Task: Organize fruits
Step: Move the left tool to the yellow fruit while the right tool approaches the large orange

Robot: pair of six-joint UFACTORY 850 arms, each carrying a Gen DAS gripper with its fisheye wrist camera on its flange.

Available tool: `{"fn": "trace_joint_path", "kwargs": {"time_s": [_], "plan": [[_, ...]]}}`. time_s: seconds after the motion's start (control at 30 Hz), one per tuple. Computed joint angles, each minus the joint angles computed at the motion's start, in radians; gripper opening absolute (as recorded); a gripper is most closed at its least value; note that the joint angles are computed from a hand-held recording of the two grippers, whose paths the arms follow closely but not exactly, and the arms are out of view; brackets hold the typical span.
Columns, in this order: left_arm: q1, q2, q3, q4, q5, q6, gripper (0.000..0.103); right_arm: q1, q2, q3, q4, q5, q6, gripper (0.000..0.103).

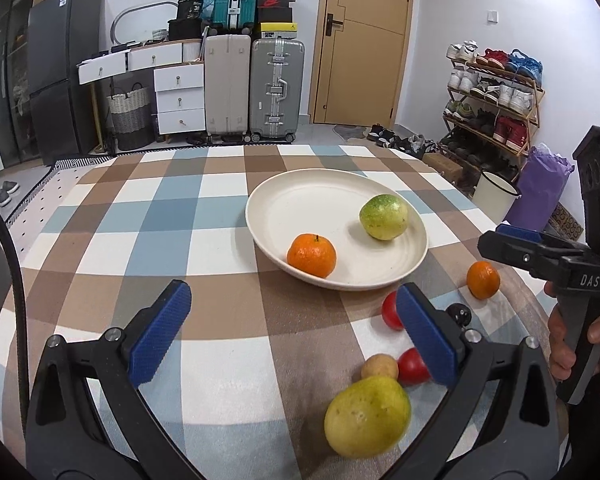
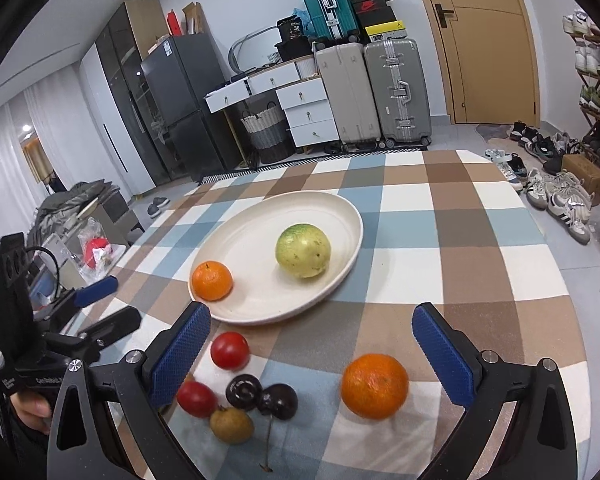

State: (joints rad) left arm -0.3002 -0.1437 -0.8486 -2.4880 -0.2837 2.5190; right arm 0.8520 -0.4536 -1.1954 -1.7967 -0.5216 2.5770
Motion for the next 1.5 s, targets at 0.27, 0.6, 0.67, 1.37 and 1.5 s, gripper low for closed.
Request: {"fn": "trace_joint_path", "kwargs": {"time_s": [0.27,0.6,0.67,1.37,1.5], "plan": [[0.003,0.06,0.066,-0.045,0.014,0.055,0.102,0.031,0.012,-0.003,0.119,-0.051,-0.137,0.102],[0.005,0.087,0.107,0.067,0.013,-0.055,0.102,0.056,0.005,-0.026,0.27,-0.073,-0.313,0.102],[0.003,0.088,0.107,0.056,0.016,-0.046,0.102,0.059,0.005,-0.026,0.298,-0.076,-0.343,0.102],[0.001,0.069,0.094,0.388,0.003,-0.327,0.102,0.061,-0.001,-0.008,0.46,-0.088,-0.463,0.102],[0.0,0.053,0.08,0.545,0.001,-0.471,0.102,0.048,-0.003,-0.006,0.496,-0.073,-0.486,0.102]]}}
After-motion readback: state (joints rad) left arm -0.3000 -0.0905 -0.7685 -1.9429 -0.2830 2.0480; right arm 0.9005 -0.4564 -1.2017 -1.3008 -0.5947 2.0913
